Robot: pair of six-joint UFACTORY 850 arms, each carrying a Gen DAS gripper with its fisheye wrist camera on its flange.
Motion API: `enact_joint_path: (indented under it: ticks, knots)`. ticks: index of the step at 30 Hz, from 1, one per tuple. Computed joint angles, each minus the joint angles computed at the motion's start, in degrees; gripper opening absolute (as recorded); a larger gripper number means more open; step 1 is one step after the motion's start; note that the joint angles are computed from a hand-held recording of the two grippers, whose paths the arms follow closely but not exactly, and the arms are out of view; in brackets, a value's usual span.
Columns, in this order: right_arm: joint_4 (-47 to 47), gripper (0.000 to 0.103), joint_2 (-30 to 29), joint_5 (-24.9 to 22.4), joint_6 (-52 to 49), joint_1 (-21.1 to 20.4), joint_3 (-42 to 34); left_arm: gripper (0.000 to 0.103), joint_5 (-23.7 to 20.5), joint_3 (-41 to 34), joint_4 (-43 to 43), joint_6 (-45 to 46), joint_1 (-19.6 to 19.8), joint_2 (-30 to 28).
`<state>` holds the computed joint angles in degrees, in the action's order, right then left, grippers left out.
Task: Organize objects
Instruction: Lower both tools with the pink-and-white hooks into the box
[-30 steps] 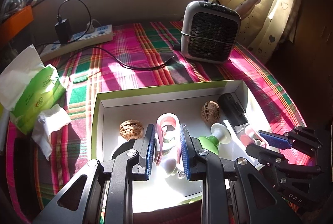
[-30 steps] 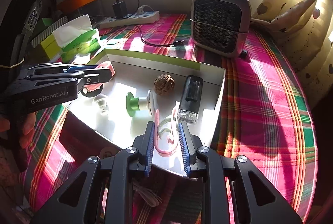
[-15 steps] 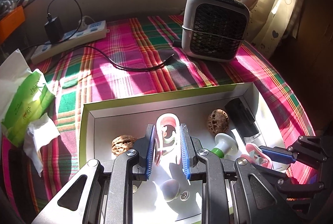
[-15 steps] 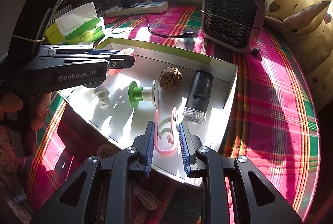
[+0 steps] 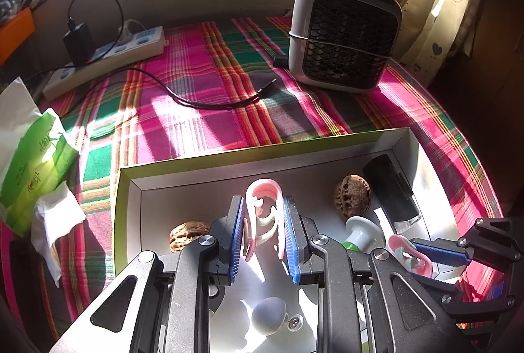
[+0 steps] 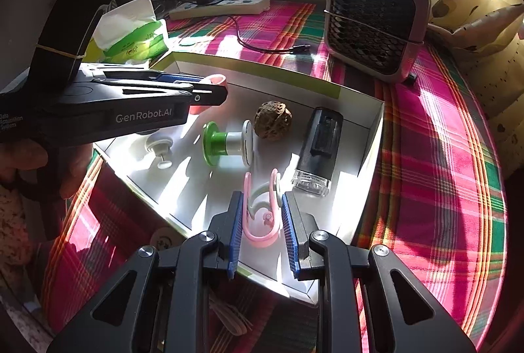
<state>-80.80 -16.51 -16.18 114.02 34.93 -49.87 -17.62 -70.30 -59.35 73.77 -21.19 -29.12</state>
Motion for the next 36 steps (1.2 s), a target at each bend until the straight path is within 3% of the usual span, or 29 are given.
enact_joint_path:
  ticks: [6,19,36]
  knots:
    - [2.0,0.024,-0.3,0.7,-2.5,-0.3,-0.4,0.021,-0.1,-0.6,3.7,-3.6,-0.2,-0.8]
    - [15.5,0.024,-1.4,0.3,-18.5,-0.8,-2.5,0.021,0.0,-0.8,4.2,-3.9,-0.4,-1.0]
    - [21.1,0.024,-2.0,0.1,-24.1,-1.0,-3.3,0.025,0.0,-0.7,4.5,-4.2,-0.4,-1.0]
